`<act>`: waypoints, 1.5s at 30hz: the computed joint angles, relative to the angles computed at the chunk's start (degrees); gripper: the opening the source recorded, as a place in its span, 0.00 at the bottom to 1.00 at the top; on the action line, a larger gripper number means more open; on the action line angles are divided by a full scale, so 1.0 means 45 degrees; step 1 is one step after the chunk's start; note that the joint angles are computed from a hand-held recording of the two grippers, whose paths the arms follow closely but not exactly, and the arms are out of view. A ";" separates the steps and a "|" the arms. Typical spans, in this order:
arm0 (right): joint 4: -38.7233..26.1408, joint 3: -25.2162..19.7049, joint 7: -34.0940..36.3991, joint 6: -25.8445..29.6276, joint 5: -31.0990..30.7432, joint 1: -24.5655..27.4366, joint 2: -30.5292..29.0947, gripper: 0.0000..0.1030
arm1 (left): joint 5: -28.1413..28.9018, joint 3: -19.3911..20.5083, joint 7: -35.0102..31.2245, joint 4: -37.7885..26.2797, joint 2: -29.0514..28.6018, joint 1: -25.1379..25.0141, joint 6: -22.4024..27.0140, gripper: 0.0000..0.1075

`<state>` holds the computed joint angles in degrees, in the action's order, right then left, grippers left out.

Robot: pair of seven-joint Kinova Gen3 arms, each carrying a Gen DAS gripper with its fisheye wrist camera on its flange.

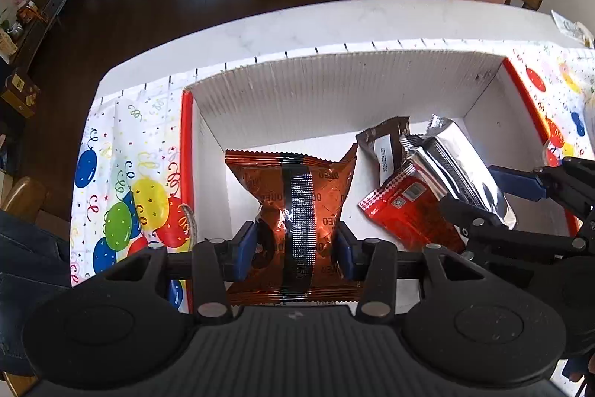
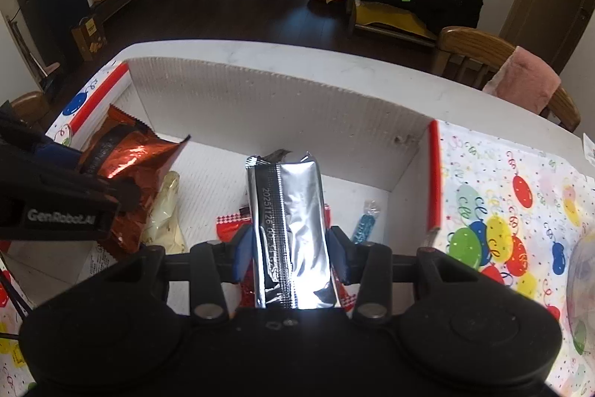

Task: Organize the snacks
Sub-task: 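Carry orange-brown bag and silver bar into the red box with both tools, then open left tool to drop orange-brown bag while right tool releases silver bar, then withdraw both tools from the box back to the snack pile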

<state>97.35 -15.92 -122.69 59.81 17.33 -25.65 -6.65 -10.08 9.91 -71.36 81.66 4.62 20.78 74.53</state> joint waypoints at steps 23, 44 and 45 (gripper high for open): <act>0.0163 0.0264 0.0549 0.0164 -0.0747 0.0103 -0.0320 0.52 | 0.0167 -0.0055 0.0005 0.0430 -0.0433 -0.0139 -0.0358 0.48; -0.0165 -0.0835 0.0527 0.0414 -0.2171 0.1437 -0.3216 0.70 | 0.1689 0.0100 -0.0957 0.1353 -0.3662 -0.1442 -0.0435 0.53; -0.0165 -0.0898 0.0507 0.0398 -0.2254 0.1486 -0.3359 0.71 | 0.1784 0.0095 -0.1100 0.1418 -0.3865 -0.1489 -0.0429 0.53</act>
<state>96.61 -19.96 -120.41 61.60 7.18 -18.96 -21.77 -2.05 10.33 -76.31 88.04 -12.77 14.08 72.60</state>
